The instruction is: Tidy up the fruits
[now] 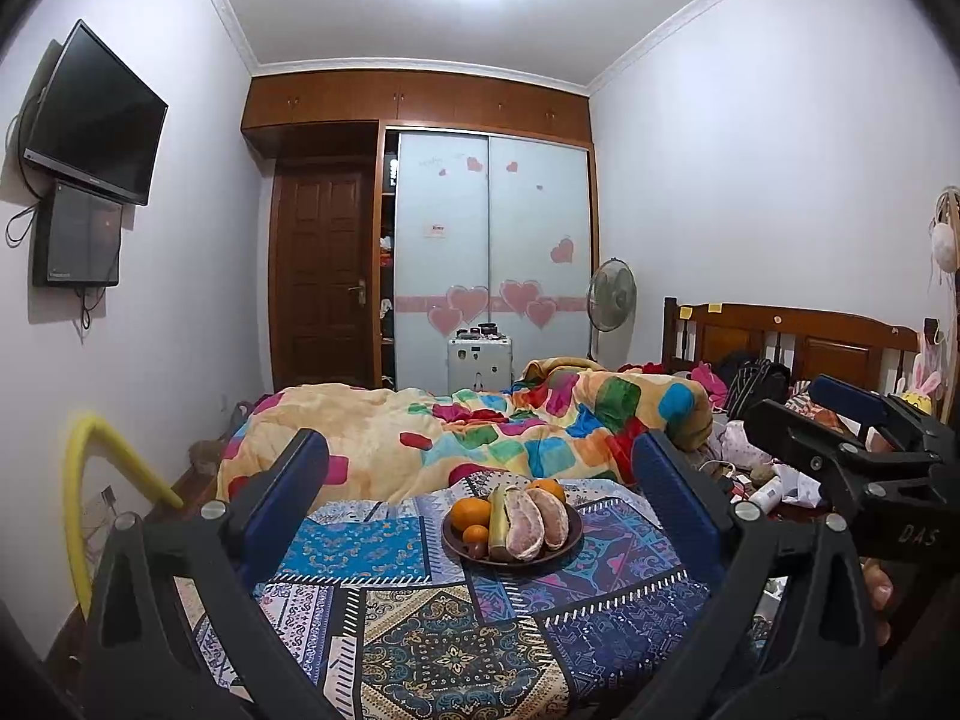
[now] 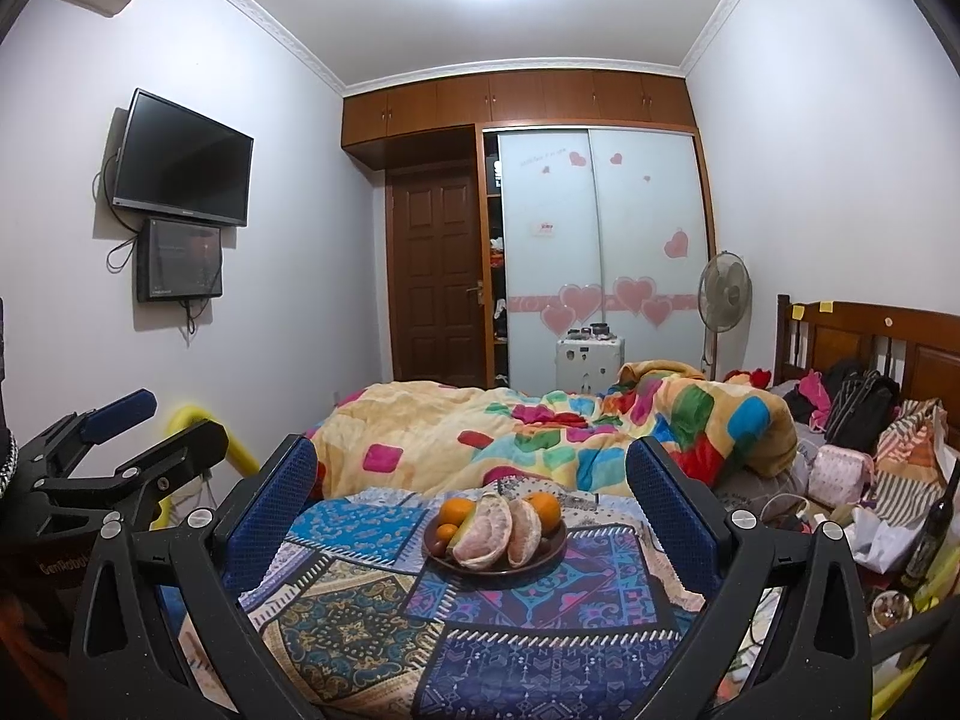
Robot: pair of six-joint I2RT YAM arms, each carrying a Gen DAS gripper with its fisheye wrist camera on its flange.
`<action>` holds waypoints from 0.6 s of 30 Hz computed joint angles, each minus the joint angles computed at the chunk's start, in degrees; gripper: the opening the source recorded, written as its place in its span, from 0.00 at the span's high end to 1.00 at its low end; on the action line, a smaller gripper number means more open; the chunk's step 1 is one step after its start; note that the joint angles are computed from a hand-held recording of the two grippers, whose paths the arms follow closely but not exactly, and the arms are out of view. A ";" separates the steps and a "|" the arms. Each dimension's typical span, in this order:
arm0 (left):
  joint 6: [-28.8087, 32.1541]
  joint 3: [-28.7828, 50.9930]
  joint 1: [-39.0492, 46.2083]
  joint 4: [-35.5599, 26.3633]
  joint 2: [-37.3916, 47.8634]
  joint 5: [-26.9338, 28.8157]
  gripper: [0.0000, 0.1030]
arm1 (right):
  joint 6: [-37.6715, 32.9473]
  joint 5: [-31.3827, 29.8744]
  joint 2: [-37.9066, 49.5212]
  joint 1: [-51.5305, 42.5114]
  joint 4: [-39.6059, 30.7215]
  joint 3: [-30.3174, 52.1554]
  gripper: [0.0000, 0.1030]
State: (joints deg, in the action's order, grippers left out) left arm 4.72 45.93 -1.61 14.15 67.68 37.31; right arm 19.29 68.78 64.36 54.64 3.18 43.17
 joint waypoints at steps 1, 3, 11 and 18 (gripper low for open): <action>0.04 -0.09 0.15 -0.01 -0.02 0.14 0.00 | -0.02 0.02 0.00 0.00 0.02 0.02 0.00; -0.03 -0.06 -0.09 0.04 0.20 -0.08 0.00 | 0.10 -0.11 0.19 -0.02 0.01 0.07 0.00; -0.07 -0.01 0.02 0.30 0.51 0.09 0.00 | 0.18 -0.54 1.15 -0.27 0.50 0.46 0.00; -0.14 0.00 -0.03 0.32 0.54 0.01 0.00 | 0.17 -0.41 1.76 -0.14 0.93 0.70 0.00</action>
State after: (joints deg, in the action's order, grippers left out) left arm 4.58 45.93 -1.64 14.47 68.21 37.32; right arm 19.45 68.37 66.12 54.50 4.11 43.87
